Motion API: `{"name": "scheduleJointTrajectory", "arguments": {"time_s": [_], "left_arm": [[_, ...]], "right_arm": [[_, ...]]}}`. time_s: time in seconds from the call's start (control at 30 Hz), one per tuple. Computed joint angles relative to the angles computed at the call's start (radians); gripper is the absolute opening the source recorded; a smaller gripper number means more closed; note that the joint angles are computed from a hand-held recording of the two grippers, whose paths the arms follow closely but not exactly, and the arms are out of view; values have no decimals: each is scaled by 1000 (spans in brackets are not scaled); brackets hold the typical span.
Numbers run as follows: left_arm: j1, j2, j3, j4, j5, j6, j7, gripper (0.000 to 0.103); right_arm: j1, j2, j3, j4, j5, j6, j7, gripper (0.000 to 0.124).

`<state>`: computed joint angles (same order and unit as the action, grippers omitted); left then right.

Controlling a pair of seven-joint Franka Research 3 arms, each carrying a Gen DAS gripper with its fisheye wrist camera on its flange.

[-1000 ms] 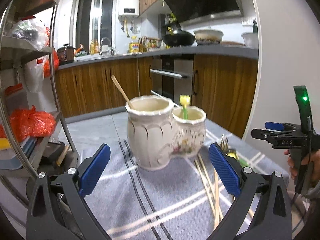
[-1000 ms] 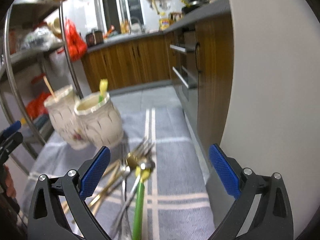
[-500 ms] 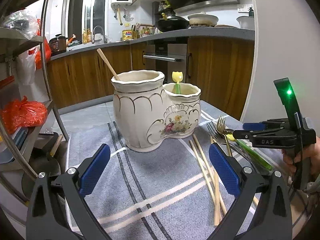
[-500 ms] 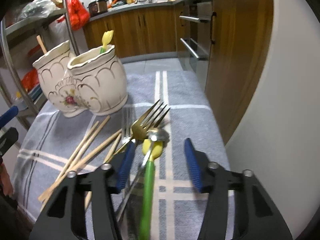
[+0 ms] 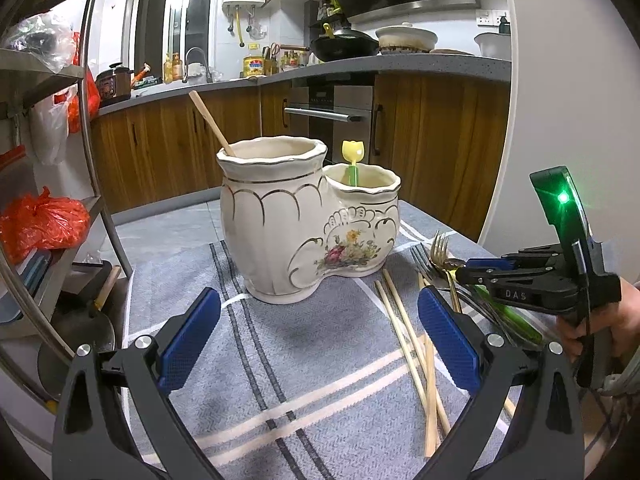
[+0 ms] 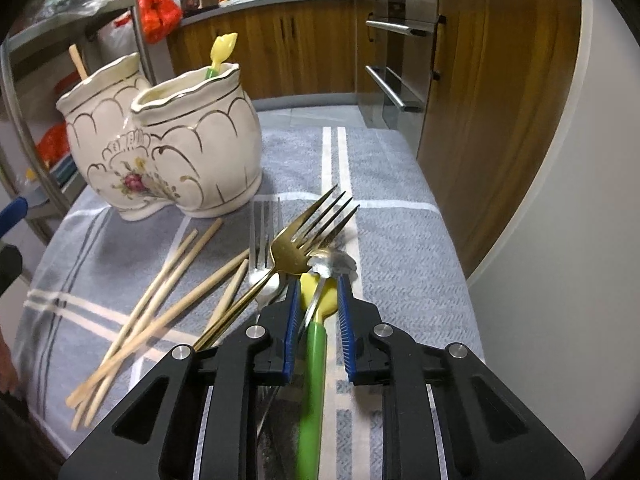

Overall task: Organize utensils
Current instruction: 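Grasp another wooden chopstick with the left tool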

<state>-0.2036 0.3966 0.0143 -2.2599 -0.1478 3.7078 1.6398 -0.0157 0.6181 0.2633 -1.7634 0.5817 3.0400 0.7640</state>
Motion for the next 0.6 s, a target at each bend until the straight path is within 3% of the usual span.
{"name": "scheduleJointTrajectory", "arguments": {"time_s": [0.1,0.3,0.43,0.53,0.6], "left_arm": [[-25,3,13,22,-34,-49,17,97],[-56,13,37,98,-16,-267,-21,94],[-144,37,123,155,4,-408,-60,73],[-84,43,56,176,50,-452,-87,63],[-108,49,78,186,74,-473,-112,57]], "right_arm": [[-45,0,52,-2,30,-2,-34,4],[-129,-2,143,-6,136,-8,-140,3],[-192,-9,213,-14,234,2,-257,3],[-219,-16,245,-17,306,9,-332,3],[-237,-22,267,-19,356,13,-386,3]]}}
